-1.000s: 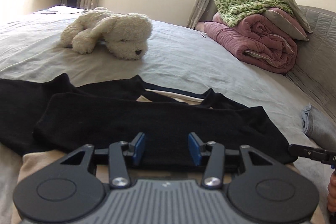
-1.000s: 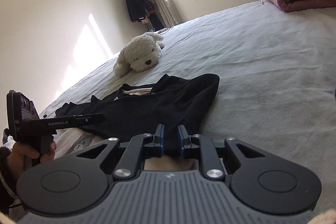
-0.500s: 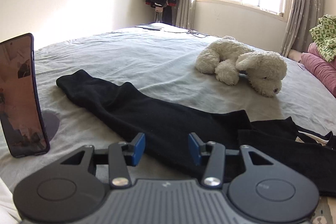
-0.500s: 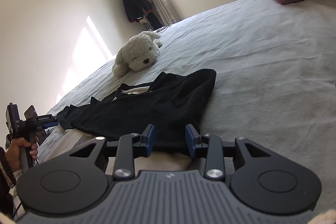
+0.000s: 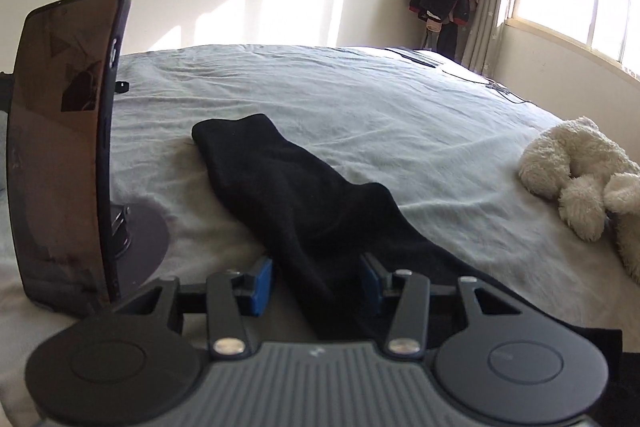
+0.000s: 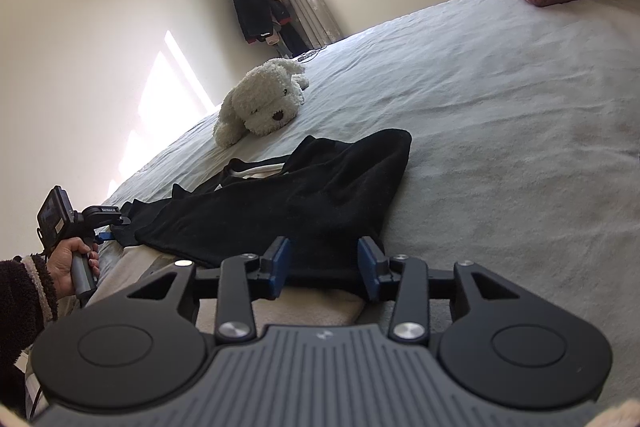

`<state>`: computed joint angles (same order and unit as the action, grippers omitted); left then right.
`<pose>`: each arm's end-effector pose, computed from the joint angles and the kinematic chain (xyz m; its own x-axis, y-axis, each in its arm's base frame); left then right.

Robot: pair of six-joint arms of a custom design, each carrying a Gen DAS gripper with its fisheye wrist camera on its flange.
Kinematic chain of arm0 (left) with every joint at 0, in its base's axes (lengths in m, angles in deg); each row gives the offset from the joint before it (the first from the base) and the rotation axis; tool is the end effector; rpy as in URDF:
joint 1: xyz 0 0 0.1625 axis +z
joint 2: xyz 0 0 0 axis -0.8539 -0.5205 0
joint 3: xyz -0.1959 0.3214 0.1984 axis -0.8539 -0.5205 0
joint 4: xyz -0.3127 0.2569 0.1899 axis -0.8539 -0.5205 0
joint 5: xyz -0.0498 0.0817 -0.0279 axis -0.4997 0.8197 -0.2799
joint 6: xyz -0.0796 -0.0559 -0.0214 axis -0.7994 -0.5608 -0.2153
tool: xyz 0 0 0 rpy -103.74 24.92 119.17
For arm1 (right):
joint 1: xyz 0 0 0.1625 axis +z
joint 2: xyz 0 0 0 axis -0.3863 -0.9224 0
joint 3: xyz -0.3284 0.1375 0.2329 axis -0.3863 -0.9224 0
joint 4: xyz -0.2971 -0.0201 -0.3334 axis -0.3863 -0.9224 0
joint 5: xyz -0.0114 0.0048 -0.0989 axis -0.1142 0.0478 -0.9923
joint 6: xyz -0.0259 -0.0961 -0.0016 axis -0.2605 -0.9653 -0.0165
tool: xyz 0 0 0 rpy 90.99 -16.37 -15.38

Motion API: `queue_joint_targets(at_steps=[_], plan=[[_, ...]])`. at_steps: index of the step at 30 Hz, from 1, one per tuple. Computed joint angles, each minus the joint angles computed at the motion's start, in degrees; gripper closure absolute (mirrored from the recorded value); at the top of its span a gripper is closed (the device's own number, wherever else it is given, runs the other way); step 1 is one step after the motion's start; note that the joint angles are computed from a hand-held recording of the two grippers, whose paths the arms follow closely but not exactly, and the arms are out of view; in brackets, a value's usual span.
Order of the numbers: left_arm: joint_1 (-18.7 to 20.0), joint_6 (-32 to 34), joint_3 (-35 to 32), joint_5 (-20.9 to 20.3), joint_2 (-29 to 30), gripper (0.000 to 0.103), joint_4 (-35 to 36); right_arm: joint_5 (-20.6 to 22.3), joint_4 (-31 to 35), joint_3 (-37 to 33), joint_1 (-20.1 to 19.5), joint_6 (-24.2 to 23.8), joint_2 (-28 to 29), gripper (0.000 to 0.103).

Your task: Fold clothes

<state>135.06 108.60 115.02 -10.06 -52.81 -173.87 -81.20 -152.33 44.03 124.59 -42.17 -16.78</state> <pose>0.1142 -0.4854 0.4356 -0.5382 -0.7509 -0.3829 0.2552 0.2878 -0.9231 0.2348 -0.4599 0.0631 -0.8750 -0.4399 0.2022 -0.4579 0.6163 -0.6407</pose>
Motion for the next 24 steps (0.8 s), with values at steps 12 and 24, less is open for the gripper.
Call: queue_joint_targets(at_steps=[12, 24], plan=[[-7.3, 28.7, 2.6, -8.8, 0.2, 0.096, -25.0, -1.1, -1.3, -0.2, 1.9, 3.2, -0.2, 0.056], [-16.1, 16.3, 14.7, -21.2, -7.8, 0.096, -6.9, -13.1, 8.7, -5.4, 13.3, 8.6, -2.7, 0.056]])
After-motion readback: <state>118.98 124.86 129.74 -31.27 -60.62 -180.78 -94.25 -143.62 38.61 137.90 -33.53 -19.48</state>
